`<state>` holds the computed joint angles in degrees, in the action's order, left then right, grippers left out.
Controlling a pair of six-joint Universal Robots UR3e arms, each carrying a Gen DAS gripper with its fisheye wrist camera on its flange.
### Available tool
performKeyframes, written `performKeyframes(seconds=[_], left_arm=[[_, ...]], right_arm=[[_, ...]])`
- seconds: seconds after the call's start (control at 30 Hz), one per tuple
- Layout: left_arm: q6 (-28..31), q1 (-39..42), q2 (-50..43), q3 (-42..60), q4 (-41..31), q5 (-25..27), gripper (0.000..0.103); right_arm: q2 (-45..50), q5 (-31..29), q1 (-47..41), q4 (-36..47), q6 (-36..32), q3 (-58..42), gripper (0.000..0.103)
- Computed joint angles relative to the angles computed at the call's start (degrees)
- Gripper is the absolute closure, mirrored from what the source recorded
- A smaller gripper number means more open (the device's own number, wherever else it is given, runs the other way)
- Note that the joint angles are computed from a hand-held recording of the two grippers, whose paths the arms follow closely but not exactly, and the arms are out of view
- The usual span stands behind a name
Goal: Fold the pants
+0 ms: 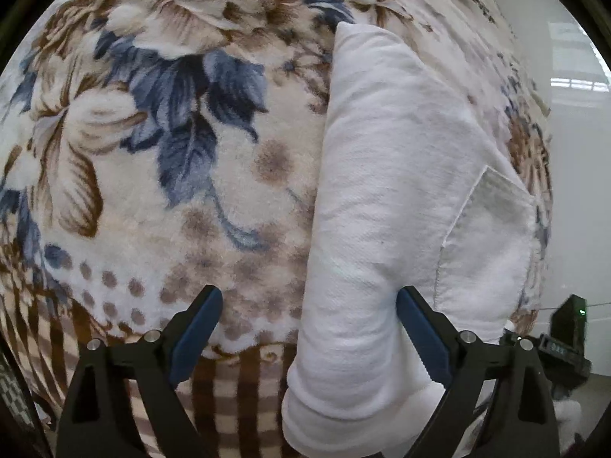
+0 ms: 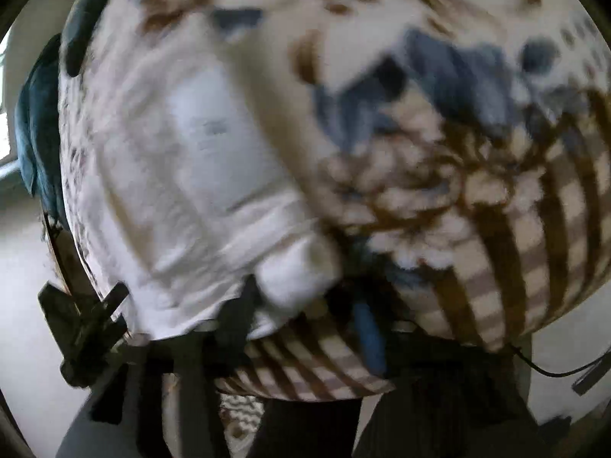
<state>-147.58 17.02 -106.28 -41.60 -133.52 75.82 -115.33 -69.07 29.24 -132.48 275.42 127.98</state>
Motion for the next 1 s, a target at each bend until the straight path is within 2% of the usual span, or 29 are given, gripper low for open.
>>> performKeyframes(seconds=[0.03,0.07,0.1,0.17,0.27,0.3,0.43,0.5,0.53,0.63,0.73,0.8,0.87,0.9,0.97,1.0], left_arm=[[1.01,0.49,-1.2,2.14,-2.33,-1.19,0.009],[2.43,1.74,-3.28,6.07,-6.62,-3.98,0.009],[3.89,3.64,-5.16,9.73,-10.89,-7.15,0.009],[4.76,4.91,-7.92,13.26,-15.34,-12.18,0.008],[3.41,3.38,-8.19,7.39,-11.51,-15.41,0.008],[2.03,2.19,-8.46,5.38,-9.56,-15.47,0.008],[-0.07,-1.28,-10.72,2.61,-5.58,-15.83,0.008],[-0.49,-2.6,-13.14,5.55,-5.91,-15.76,0.008],[-0.56,-2.83,-14.42,7.52,-6.94,-15.98,0.008],[0.44,-3.25,-17.82,13.55,-10.42,-16.65,0.008],[1.8,-3.99,-17.87,13.56,-10.37,-15.78,0.008],[1.29,-4.64,-18.66,14.45,-10.23,-15.51,0.008],[1.11,-4.91,-20.71,18.51,-12.26,-15.84,0.008],[1.16,-5.1,-22.48,22.2,-14.41,-16.1,0.008],[2.22,-5.39,-23.14,24.91,-16.1,-15.87,0.008],[2.97,-5.55,-23.4,26.18,-17.06,-16.02,0.008]], right_arm=[[-1.68,-1.88,0.93,-3.5,1.88,1.79,0.039],[-2.01,-3.72,2.35,-7.19,3.39,2.99,0.026],[-1.87,-5.73,4.05,-12.12,5.24,4.49,0.021],[1.49,-9.14,8.28,-27.64,10.1,9.22,0.018],[16.39,-8.88,11.43,-56.29,14.38,13.88,0.018],[22.38,-9.68,12.41,-63.45,14.94,13.33,0.018],[36.39,-15.33,14.72,-75.24,13.99,7.69,0.015],[39.86,-17.71,15.22,-80.9,13.83,6.62,0.015],[43.12,-20.35,16.24,-87.07,14.23,6.09,0.015],[44.79,-20.56,16.91,-87.56,12.89,5.22,0.015],[44.85,-16.18,15.52,-76.12,9.94,1.11,0.021],[44.52,-16.04,15.65,-71.37,10.46,-2.0,0.016],[43.58,-16.39,15.98,-66.77,9.48,-5.39,0.016],[42.63,-17.43,16.57,-63.85,8.91,-6.59,0.022],[42.28,-19.73,17.63,-60.39,9.23,-8.43,0.049],[41.42,-21.13,18.16,-57.98,9.3,-9.25,0.052]])
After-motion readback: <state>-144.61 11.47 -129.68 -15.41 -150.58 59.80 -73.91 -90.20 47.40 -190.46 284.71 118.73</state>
